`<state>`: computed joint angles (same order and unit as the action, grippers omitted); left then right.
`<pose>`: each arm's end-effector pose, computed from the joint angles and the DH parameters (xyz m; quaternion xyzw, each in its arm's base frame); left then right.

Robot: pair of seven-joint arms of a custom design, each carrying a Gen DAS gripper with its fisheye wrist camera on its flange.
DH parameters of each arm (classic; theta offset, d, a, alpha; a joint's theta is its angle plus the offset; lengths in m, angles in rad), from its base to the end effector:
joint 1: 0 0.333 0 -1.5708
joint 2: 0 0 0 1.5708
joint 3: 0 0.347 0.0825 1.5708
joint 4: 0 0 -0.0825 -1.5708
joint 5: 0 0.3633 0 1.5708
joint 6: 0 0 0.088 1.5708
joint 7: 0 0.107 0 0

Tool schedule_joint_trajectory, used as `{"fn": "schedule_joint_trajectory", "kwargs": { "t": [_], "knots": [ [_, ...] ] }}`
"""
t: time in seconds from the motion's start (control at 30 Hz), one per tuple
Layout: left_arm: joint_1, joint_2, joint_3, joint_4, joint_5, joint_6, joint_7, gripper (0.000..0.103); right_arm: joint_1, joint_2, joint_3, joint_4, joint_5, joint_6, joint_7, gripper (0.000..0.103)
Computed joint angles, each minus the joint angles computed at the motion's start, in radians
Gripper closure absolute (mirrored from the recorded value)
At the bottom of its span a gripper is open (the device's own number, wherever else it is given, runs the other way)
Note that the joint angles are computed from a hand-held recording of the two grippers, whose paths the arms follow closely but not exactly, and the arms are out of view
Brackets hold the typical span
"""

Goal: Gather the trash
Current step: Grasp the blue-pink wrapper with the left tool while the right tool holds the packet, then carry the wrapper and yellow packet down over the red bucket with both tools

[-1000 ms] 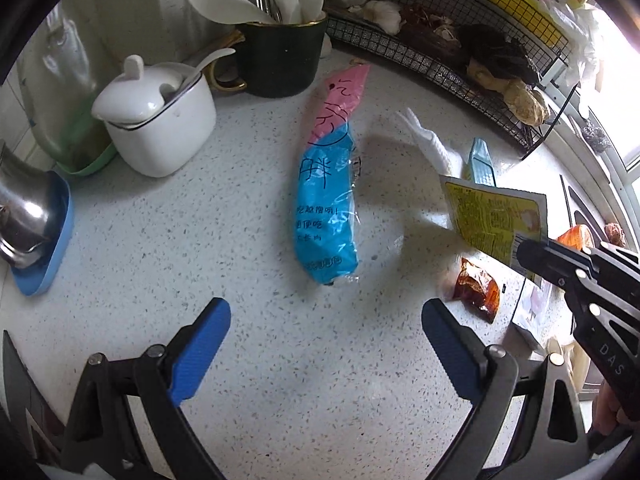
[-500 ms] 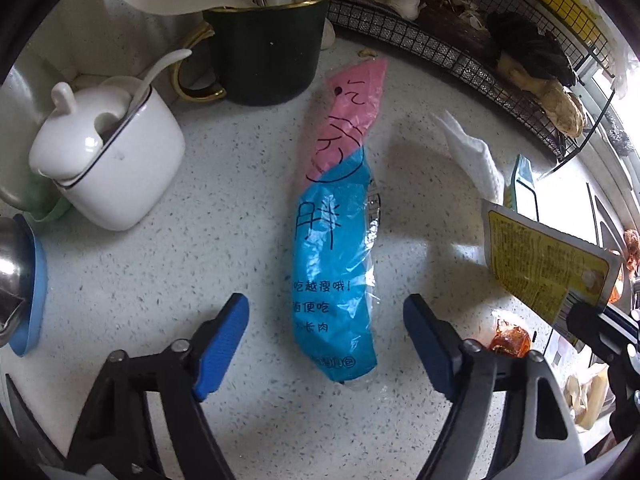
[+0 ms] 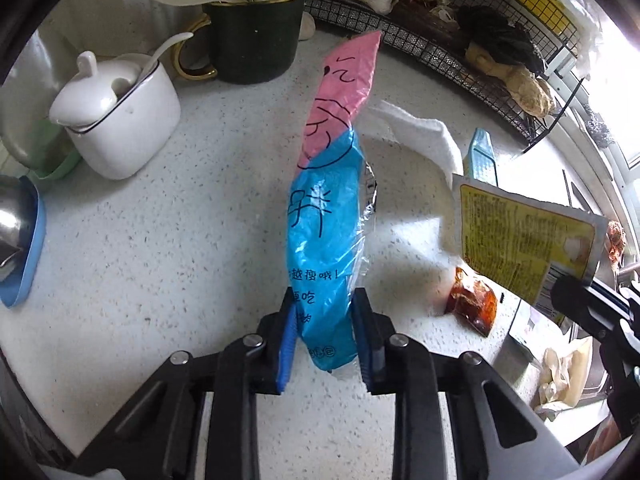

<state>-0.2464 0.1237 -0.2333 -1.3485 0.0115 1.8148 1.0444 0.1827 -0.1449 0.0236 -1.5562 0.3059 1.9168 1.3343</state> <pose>0.5344 -0.2635 0.7156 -0.7146 0.6780 -0.1676 0.0401 0.4901 0.1258 0.7796 -0.8015 0.5234 -0.0729 0.2798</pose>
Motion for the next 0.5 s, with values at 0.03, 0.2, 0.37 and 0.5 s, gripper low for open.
{"fn": "schedule_joint_trajectory", "kwargs": {
  "t": [0.03,0.2,0.37,0.5],
  "knots": [
    [-0.001,-0.022,-0.002,-0.024,-0.009,0.01,-0.007,0.079,0.0,-0.013,-0.002,-0.01,0.006,-0.001,-0.006,0.099],
    [-0.013,-0.111,-0.011,-0.084,-0.033,0.012,-0.026,0.079,-0.004,-0.097,-0.013,-0.067,0.028,0.0,-0.044,0.099],
    [-0.039,-0.147,-0.026,-0.078,-0.008,0.002,-0.032,0.079,-0.017,-0.19,-0.027,-0.125,0.04,-0.007,-0.063,0.099],
    [-0.072,-0.17,-0.047,-0.068,0.007,-0.006,-0.03,0.079,-0.038,-0.273,-0.044,-0.183,0.046,-0.012,-0.064,0.099]
  ]
}}
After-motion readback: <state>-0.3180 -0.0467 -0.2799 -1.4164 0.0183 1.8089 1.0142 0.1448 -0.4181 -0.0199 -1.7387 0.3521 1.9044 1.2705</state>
